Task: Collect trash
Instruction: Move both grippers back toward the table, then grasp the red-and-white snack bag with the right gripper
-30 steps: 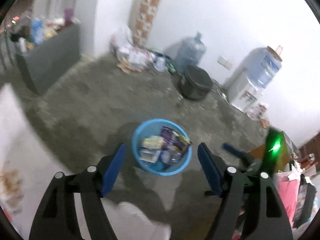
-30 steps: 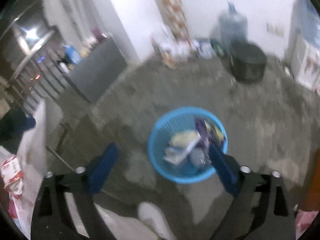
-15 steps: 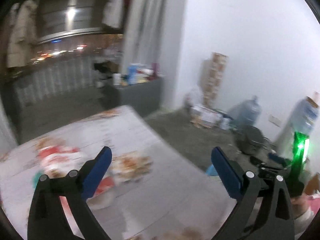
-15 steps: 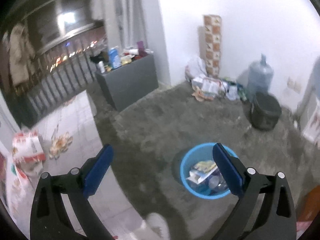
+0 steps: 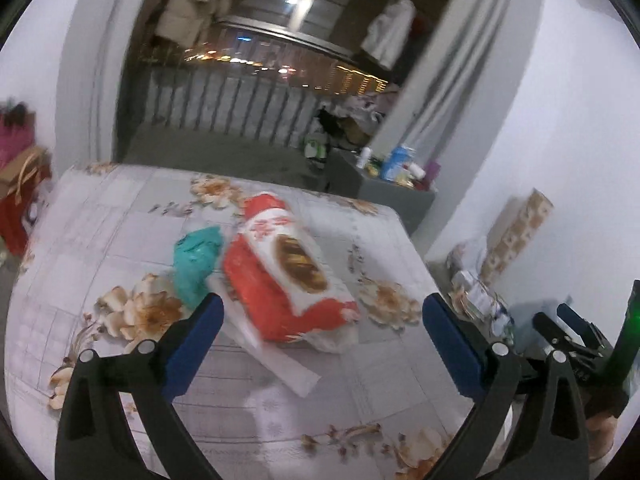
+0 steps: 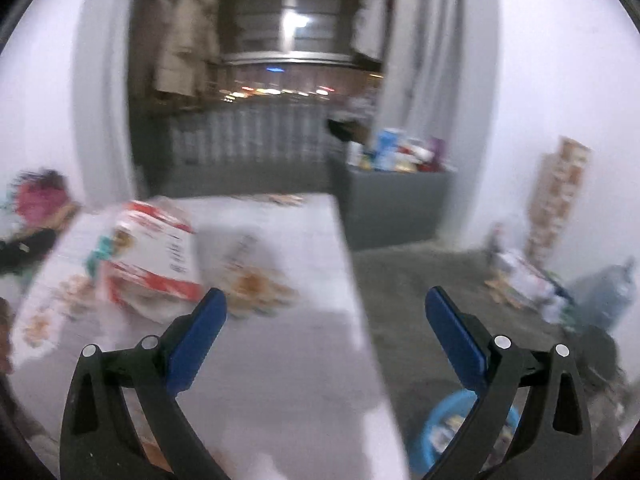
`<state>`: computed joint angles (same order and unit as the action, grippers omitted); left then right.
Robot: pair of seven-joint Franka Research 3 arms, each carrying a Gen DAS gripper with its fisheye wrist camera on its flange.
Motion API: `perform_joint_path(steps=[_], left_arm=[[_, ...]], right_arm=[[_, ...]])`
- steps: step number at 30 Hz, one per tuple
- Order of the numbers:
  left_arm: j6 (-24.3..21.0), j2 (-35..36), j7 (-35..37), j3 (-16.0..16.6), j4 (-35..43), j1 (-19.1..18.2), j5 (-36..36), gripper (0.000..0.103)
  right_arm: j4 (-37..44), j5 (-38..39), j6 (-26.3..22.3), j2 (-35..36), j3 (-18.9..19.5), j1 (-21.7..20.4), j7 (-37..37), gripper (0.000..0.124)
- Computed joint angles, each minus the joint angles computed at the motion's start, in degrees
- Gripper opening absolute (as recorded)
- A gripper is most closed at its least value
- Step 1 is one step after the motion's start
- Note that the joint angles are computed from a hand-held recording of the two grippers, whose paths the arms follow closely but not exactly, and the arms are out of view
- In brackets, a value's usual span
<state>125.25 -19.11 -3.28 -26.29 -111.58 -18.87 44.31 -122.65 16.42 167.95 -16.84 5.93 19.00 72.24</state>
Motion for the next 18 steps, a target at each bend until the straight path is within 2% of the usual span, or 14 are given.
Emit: perform_joint_path(steps=[2, 3, 9, 11, 13, 18], left_arm=[[0.4, -1.6, -1.2, 1.1, -2.2, 0.3, -0.9, 0.097], [1.9, -2.6, -1.6, 1.8, -3.7, 0.4, -1.3, 0.097], [15.6, -10.0, -4.9, 6.3, -14.8, 3.3, -5.5, 0.097], [18.7, -11.0, -4.2, 7.3, -16.8, 4.6, -7.0, 0.097], [21.1, -11.3, -2.7, 7.8, -17.9, 6.1, -8.2, 0.097], [28.8, -9.8, 4.7, 11.4, -20.9, 6.8, -14.4, 0.097]], right_arm=[[4.6, 8.5, -4.3, 2.9, -4.3, 6.5, -6.9, 0.096], [7.4, 11.6, -7.6, 4.5, -4.9, 7.6, -8.8, 0.096], [21.9, 27.0, -24.9, 14.2, -3.7, 7.5, -14.9, 0.096], [28.8, 29.3, -31.3, 19.5, -2.5, 6.2, -13.1, 0.096], [34.9, 30.8, -35.6, 24.5, -0.8, 4.9, -11.4, 0.095], [51.7, 26.5, -43.7, 38.0, 2.8, 3.2, -1.8, 0.082]])
